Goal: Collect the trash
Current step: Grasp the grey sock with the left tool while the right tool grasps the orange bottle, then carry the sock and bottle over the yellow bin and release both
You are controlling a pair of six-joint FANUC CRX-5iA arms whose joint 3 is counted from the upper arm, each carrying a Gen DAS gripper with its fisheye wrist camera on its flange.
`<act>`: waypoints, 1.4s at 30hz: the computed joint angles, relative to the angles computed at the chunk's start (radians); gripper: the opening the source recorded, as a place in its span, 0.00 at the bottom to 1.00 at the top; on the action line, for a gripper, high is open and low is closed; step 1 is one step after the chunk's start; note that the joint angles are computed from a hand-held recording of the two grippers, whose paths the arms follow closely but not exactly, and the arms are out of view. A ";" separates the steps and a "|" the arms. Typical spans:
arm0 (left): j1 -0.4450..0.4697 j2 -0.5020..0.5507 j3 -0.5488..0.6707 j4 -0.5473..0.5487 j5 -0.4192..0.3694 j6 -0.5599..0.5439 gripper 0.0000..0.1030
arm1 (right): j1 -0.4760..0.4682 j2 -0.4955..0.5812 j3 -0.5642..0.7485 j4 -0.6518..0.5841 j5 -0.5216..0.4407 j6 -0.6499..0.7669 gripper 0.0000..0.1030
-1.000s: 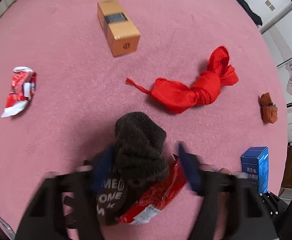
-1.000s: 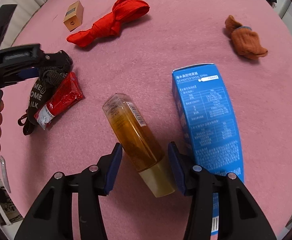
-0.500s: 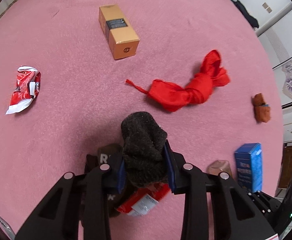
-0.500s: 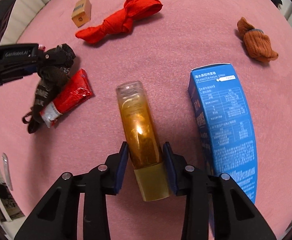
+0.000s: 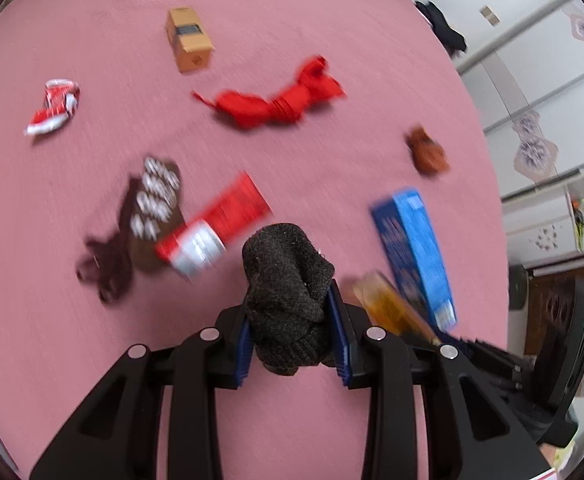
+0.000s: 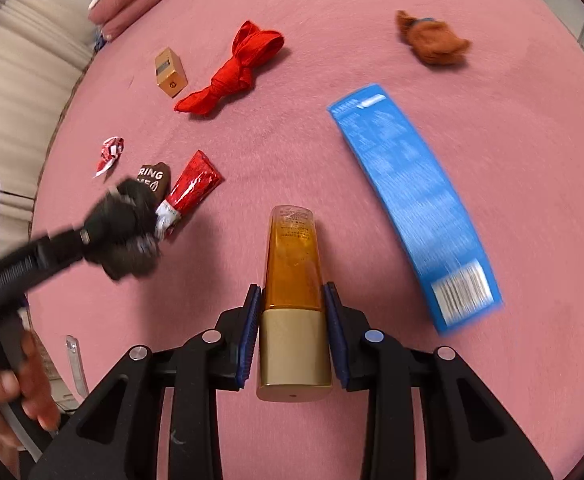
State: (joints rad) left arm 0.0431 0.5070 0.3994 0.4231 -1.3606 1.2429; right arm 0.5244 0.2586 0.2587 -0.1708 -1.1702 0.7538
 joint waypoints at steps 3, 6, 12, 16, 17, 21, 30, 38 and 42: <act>-0.009 -0.073 -0.094 0.013 0.004 -0.019 0.32 | 0.011 -0.076 -0.077 0.010 0.026 -0.052 0.30; -0.024 -0.142 -0.172 0.025 0.012 -0.036 0.32 | 0.028 -0.169 -0.166 0.041 0.042 -0.115 0.30; -0.088 -0.237 -0.261 0.037 0.010 -0.071 0.32 | 0.057 -0.348 -0.327 0.123 0.038 -0.235 0.30; -0.150 -0.274 -0.290 0.044 0.004 -0.075 0.32 | 0.071 -0.470 -0.426 0.184 0.016 -0.324 0.30; -0.176 -0.284 -0.296 0.047 0.004 -0.074 0.32 | 0.073 -0.499 -0.447 0.198 0.008 -0.342 0.30; -0.262 -0.300 -0.304 0.050 0.012 -0.065 0.32 | 0.062 -0.626 -0.534 0.241 -0.029 -0.398 0.30; -0.495 -0.238 -0.227 0.044 0.036 0.050 0.32 | -0.103 -0.861 -0.658 0.229 -0.135 -0.350 0.30; -0.683 -0.098 -0.071 0.044 0.028 0.125 0.32 | -0.455 -0.953 -0.681 0.126 -0.217 -0.124 0.30; -0.760 -0.022 0.022 0.036 0.006 0.149 0.32 | -0.645 -0.962 -0.680 0.072 -0.239 -0.010 0.30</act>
State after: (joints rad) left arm -0.7174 0.4846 0.4212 0.4589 -1.3550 1.3919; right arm -0.1210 -0.7036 -0.4218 -0.0985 -1.4095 0.7441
